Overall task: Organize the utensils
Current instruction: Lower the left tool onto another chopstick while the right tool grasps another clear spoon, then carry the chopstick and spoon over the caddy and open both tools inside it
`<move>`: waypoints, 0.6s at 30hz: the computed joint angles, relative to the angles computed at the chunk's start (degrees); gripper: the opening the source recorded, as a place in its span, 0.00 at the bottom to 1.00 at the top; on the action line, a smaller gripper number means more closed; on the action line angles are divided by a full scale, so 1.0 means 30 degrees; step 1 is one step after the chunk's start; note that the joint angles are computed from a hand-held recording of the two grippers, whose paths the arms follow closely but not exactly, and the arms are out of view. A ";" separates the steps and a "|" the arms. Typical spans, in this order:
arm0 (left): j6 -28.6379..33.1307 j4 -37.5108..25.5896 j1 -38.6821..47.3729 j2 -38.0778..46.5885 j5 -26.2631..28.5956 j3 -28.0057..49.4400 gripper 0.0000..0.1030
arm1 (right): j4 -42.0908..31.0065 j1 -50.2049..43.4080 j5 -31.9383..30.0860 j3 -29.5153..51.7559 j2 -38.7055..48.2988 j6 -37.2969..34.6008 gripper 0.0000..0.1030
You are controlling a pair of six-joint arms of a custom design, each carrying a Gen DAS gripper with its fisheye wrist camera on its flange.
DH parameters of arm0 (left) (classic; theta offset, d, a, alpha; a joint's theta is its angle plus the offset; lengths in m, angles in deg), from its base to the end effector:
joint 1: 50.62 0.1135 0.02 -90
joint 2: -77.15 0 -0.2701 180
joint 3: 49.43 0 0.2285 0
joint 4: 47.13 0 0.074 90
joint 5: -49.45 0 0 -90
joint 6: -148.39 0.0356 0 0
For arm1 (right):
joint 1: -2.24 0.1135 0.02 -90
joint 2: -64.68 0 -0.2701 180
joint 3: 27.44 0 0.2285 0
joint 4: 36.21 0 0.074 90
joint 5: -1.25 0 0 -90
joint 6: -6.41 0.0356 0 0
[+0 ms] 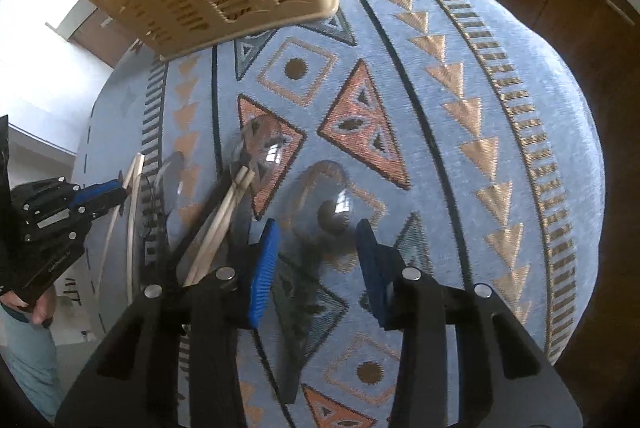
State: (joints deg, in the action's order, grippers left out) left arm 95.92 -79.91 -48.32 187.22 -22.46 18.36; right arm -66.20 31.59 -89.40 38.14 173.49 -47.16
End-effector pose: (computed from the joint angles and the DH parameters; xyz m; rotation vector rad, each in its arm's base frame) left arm 0.3097 0.0014 0.1093 0.8954 2.6286 -0.2915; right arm 0.2658 0.1500 0.1077 0.1761 2.8863 0.2454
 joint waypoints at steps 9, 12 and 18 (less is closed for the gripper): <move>-0.1770 0.0052 0.2007 -0.0277 0.3826 0.0740 0.04 | -0.3939 0.2455 0.3856 0.4288 0.2829 0.0145 0.26; -0.2316 0.0192 0.2464 -0.0778 0.4919 0.0589 0.04 | -0.4310 0.3272 0.4401 0.5188 0.3506 0.0225 0.26; -0.2579 0.0126 0.3461 -0.1535 0.6735 0.0762 0.04 | -0.2589 0.3856 0.4577 0.3938 0.2357 -0.0016 0.25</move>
State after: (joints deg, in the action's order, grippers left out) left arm 88.19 -79.54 -37.94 182.62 -2.25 20.65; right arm -73.97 43.15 -75.67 49.96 180.56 -47.21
